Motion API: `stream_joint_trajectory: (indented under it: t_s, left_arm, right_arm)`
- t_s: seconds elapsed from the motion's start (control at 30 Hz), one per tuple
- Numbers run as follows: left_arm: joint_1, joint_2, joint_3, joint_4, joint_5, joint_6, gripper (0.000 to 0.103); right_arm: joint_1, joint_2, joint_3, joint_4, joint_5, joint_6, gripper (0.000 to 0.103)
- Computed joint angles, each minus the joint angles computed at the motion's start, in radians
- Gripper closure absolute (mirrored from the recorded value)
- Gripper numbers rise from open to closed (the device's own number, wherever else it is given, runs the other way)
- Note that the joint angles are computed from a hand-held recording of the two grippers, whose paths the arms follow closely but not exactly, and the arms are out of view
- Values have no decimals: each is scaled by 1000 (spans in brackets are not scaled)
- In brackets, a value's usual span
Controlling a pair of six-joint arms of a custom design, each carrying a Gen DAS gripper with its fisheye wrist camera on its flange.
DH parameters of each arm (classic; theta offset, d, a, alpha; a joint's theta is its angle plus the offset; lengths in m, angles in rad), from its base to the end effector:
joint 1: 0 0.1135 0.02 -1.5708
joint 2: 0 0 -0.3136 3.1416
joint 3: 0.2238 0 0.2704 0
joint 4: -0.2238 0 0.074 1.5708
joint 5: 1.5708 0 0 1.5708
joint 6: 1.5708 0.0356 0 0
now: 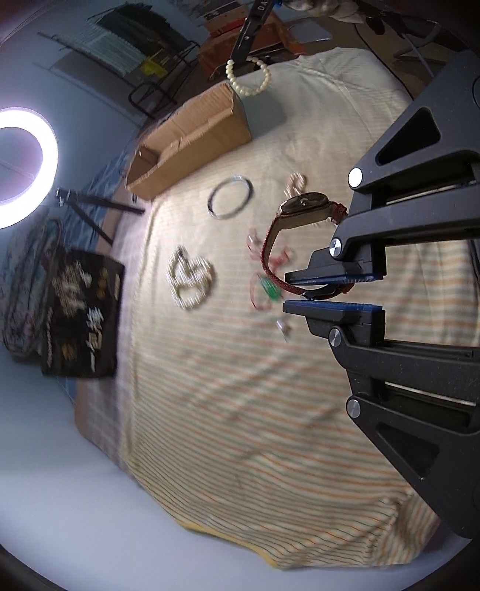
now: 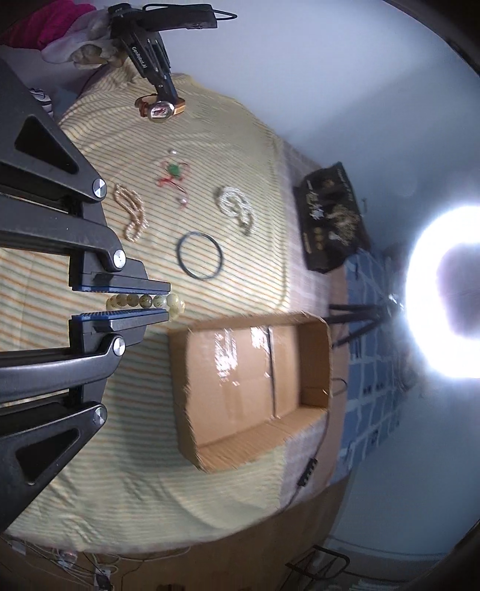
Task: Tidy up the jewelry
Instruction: 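Carry the bead bracelet with the right tool while the left tool carries the watch to the box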
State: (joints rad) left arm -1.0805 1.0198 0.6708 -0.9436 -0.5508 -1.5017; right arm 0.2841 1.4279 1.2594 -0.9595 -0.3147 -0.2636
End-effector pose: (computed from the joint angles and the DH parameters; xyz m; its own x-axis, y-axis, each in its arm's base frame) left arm 0.0884 -0.1260 0.2466 -0.7137 -0.4682 -0.5210 -0.4045 0.8827 -0.2392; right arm 0.2768 0.0923 0.3414 -0.7348 -0.4726 -0.4865 -0.6062 0.7794 0.1584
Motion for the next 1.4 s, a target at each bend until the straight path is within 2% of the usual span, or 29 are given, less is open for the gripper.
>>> stream_joint_trajectory:
  t_s: [0.27,0.43,0.63,1.07,1.4]
  left_arm:
    - [180,156,114,211,43,315,97]
    - [261,286,201,333,89,459,97]
    - [347,457,317,454,167,573,97]
    - [400,774,566,545,272,668,97]
    - [414,870,616,564,314,669,97]
  right_arm:
    - [-79,93,109,18,-12,-36,98]
    - [-106,174,191,33,-11,-44,98]
    - [-118,276,278,41,-3,-39,98]
    - [-124,485,393,78,32,-18,98]
    - [-131,571,415,104,54,10,98]
